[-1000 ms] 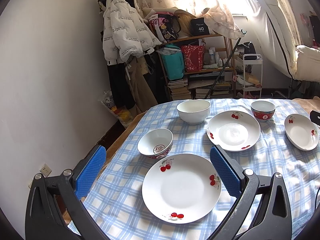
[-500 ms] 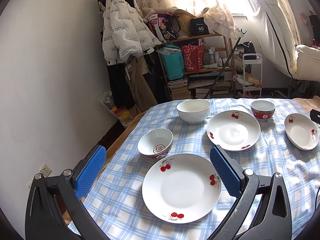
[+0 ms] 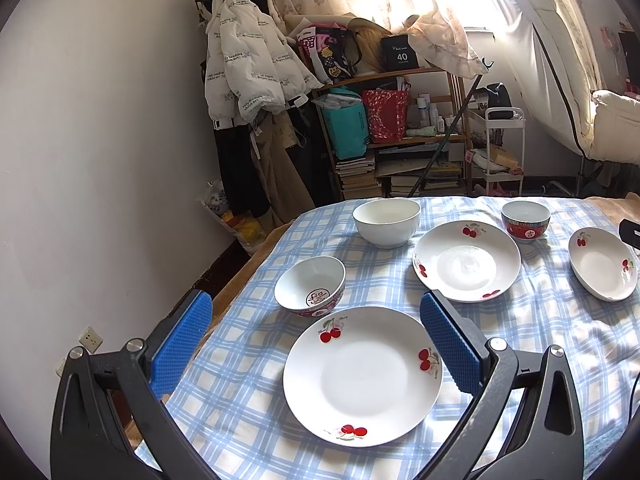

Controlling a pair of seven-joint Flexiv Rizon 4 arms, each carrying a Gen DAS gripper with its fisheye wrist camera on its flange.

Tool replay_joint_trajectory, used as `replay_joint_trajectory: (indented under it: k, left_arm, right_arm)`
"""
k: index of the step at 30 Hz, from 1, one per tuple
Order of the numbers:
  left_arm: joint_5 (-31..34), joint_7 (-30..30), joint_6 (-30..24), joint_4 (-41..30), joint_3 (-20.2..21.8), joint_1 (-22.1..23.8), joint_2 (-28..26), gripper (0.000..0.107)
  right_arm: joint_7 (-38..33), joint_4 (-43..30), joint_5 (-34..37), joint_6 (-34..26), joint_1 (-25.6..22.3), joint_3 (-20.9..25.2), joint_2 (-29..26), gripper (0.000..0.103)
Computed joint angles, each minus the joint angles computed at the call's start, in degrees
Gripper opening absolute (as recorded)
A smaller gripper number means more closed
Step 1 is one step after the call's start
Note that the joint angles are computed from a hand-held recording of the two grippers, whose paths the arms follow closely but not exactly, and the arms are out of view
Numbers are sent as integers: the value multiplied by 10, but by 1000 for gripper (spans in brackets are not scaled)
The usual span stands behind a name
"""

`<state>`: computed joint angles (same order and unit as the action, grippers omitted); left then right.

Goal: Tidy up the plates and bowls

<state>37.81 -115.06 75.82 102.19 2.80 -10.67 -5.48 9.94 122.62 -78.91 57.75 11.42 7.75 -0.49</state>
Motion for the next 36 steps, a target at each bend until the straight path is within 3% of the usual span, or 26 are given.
replay_joint_trajectory:
  k: [13, 16, 20, 30, 36]
  left_arm:
    - [-1, 2, -3, 2, -1, -1, 0, 102]
    - [-31, 38, -2, 12, -7, 4, 0, 102]
    - [-28, 45, -17, 4, -6, -1, -4, 102]
    - [-83, 94, -60, -12, -7, 6, -15, 102]
    - [-184, 162, -93, -18, -12, 26, -33, 102]
  right_arm:
    - [-2, 0, 3, 0, 0, 0, 0, 103]
    - [-8, -2, 6, 1, -1, 0, 4, 103]
    - [31, 1, -34, 3, -5, -2, 3, 103]
    - [-7, -24, -24, 33, 1, -6, -25, 103]
    - [-58, -49, 30, 37, 16, -10, -46, 103]
